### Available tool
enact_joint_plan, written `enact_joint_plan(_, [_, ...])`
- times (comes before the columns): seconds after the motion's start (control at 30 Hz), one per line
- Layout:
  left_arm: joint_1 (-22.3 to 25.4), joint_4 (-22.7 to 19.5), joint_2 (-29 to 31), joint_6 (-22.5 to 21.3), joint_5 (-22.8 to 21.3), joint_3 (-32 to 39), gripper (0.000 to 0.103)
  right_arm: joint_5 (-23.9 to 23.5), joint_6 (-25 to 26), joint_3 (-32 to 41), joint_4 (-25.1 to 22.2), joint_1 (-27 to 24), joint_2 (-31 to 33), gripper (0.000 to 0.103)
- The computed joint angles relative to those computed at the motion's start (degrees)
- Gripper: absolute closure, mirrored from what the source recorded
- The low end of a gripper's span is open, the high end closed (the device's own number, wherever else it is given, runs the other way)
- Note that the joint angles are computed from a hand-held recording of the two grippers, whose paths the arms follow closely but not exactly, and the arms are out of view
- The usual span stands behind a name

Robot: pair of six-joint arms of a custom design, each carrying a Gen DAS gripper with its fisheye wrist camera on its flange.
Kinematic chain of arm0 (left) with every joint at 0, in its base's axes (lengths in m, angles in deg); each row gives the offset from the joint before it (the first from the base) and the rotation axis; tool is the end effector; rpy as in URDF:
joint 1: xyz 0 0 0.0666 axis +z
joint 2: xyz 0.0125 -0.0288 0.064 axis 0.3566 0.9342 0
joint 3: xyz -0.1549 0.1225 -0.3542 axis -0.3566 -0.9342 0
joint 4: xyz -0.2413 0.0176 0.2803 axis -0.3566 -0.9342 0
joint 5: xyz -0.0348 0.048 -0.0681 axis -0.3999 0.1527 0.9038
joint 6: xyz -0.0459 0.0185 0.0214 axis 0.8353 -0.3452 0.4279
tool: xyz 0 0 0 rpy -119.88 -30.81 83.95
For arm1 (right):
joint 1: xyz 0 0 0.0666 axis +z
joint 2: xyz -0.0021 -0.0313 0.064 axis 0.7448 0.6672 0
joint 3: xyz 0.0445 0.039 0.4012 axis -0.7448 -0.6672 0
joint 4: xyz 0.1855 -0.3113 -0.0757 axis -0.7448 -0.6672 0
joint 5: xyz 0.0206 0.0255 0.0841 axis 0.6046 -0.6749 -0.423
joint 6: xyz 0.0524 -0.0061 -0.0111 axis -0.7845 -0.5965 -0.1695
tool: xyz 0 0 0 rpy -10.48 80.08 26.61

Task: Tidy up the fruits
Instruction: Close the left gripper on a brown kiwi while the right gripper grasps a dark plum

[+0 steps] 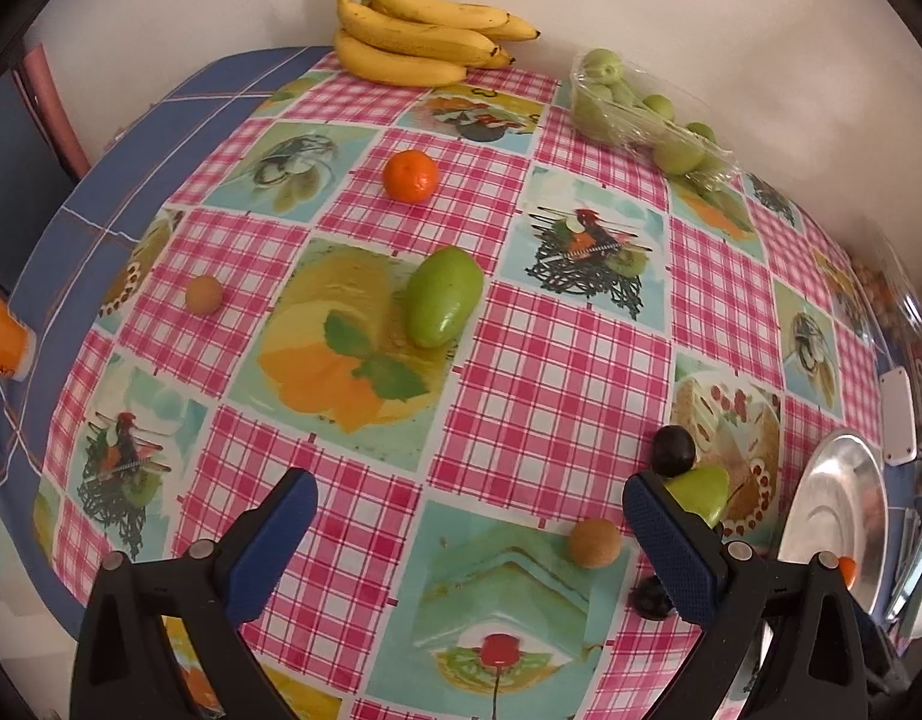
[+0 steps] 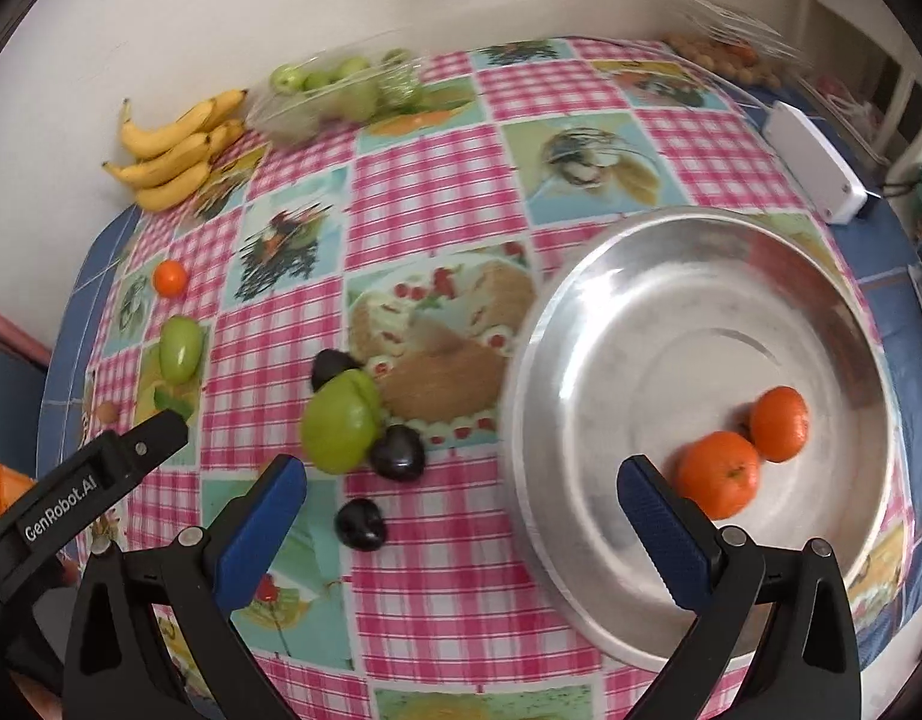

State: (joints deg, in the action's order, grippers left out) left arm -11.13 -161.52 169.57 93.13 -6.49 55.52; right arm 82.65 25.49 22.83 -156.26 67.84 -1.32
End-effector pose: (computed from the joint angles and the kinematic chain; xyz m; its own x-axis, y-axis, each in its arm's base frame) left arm 0.4520 -0.2774 0.5076 -0.9296 -0.1214 -0.3481 -0.0919 0.9907 -0.1003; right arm 0.3880 0.1361 0.5072 -0.8809 0.3268 -0.3425 0.2751 0.9422 0.1914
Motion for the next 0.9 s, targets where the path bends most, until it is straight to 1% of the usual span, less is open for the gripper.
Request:
enact_joint_plan(0.17, [0.8,1.5,-0.6,0.1,1.3,-1.2,0.0,-0.6,1.6,0.9,0.3,1.0,1.5,0.0])
enact_joint_plan(0.27, [0.9,2.4,-0.7,-0.1,2.3,-1.8,0.0,-1.9,1.8,0.9,0.6,1.1,1.9,0.0])
enact_joint_plan(0.43, [1.0,2.6,-0.4,-0.6,5.7,-2.1,0.0,-2.8,2.4,0.5,0.4,2.0,2.1,0.0])
enact_joint_plan(0.6, [0.5,1.4,0.4,-2.0,7.0,-1.4,0.0,-3.3,3.6,0.7,0.0,3.1,2.7,0.002])
enact_joint_plan(0.67, [0.4,0.8,0.9,-2.0,7.8,-1.3,0.001,-3.9,4.1,0.9,-0.3,3.3,3.2,0.011])
enact_joint_plan(0.73, [0.5,0.3,1.2,-2.0,9.1,-1.4,0.001,-4.0,4.4,1.1,-0.9,3.5,3.8,0.026])
enact_joint_plan(0.77, [0.5,0.2,1.3,-2.0,9.9,-1.5,0.002,-4.1,4.5,1.1,-1.3,3.5,4.0,0.028])
enact_joint_plan(0.83, [0.4,0.2,1.5,-2.2,10.7,-1.5,0.007,-5.0,4.6,1.0,-1.5,3.6,4.5,0.03])
enact_joint_plan(0.9, [0.2,0.1,1.7,-2.7,12.1,-1.6,0.015,-5.6,4.9,0.9,-1.7,3.8,4.9,0.035])
